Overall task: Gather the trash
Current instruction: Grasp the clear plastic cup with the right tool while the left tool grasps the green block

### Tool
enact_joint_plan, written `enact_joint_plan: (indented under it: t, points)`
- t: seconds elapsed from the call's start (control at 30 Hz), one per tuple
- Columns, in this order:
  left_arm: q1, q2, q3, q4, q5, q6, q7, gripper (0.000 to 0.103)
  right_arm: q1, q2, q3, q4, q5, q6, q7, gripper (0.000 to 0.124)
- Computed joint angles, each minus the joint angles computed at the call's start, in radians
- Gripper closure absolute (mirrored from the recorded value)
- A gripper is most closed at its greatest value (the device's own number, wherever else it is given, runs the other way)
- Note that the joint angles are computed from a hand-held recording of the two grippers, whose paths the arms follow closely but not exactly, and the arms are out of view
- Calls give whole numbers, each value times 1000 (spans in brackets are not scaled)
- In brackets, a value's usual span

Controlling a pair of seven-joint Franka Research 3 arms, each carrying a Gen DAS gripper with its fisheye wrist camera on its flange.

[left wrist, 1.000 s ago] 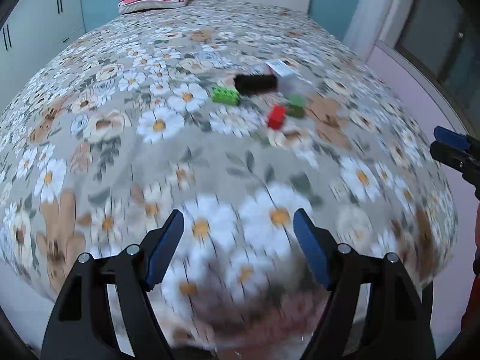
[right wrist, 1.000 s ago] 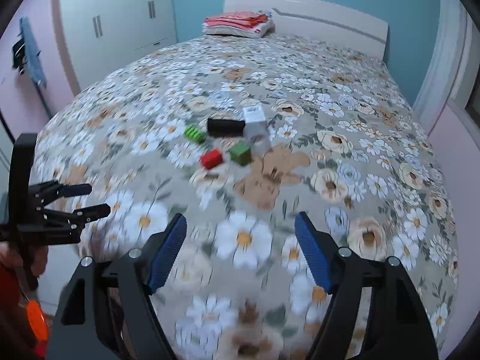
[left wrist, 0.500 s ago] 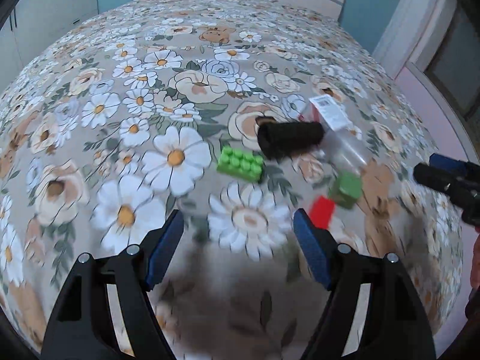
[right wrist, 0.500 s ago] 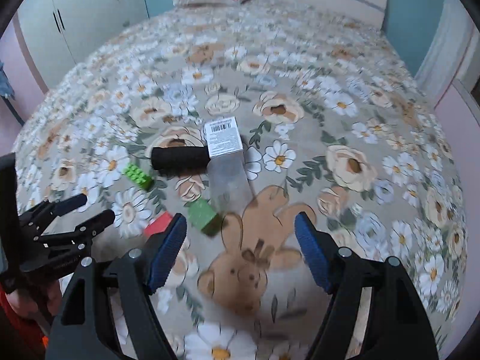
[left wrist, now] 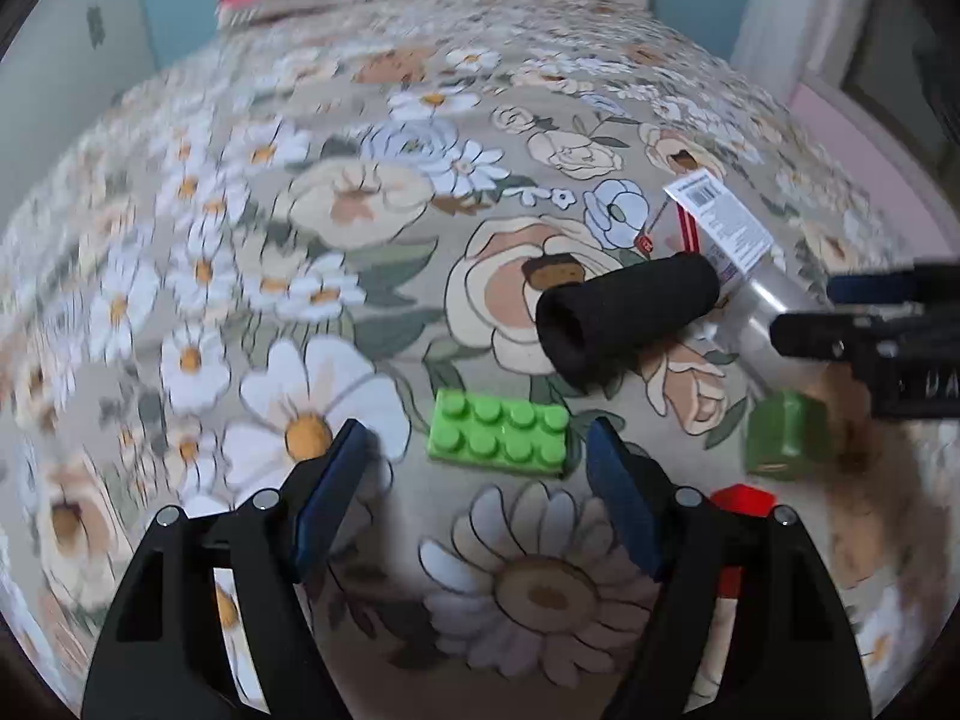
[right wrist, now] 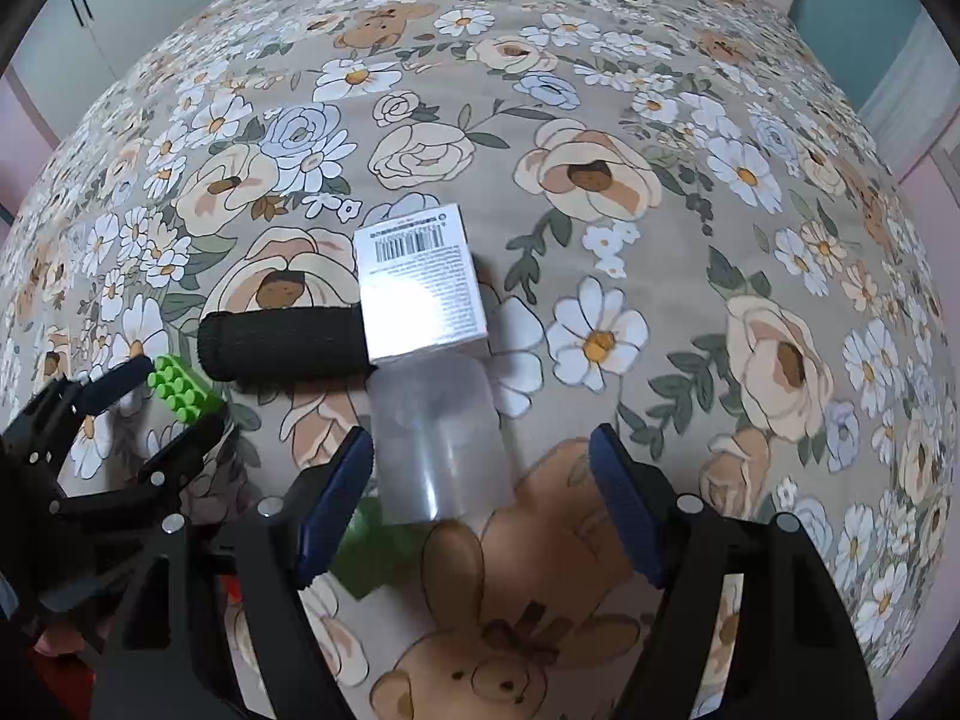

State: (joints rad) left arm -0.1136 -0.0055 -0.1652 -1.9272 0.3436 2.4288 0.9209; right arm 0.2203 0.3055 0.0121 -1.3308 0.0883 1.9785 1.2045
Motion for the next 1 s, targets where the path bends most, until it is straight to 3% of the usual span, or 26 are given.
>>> enact_joint_plan:
  t: [0.17, 0.3, 0.4, 0.43, 0.67, 1.0]
  points:
    - [0, 27, 3, 18, 23, 15, 13, 28, 12, 33, -4, 22, -30, -8, 9, 48]
    - [3, 34, 6, 16, 13, 41, 20, 29, 8, 53, -3, 33, -22, -25, -1, 68]
    - [6, 28, 7, 0, 2, 72, 30, 48, 4, 54, -4, 24, -16, -19, -11, 74]
    - [6, 26, 7, -4, -1, 76, 31, 59, 2, 48, -3, 13, -9, -8, -15, 75]
    - [4, -1, 4, -28, 6, 70, 10, 59, -9, 11, -5, -28, 8, 4, -20, 75]
    - [3, -85, -4, -26, -5, 0, -23, 59, -37, -59, -9, -38, 44, -8, -5, 75]
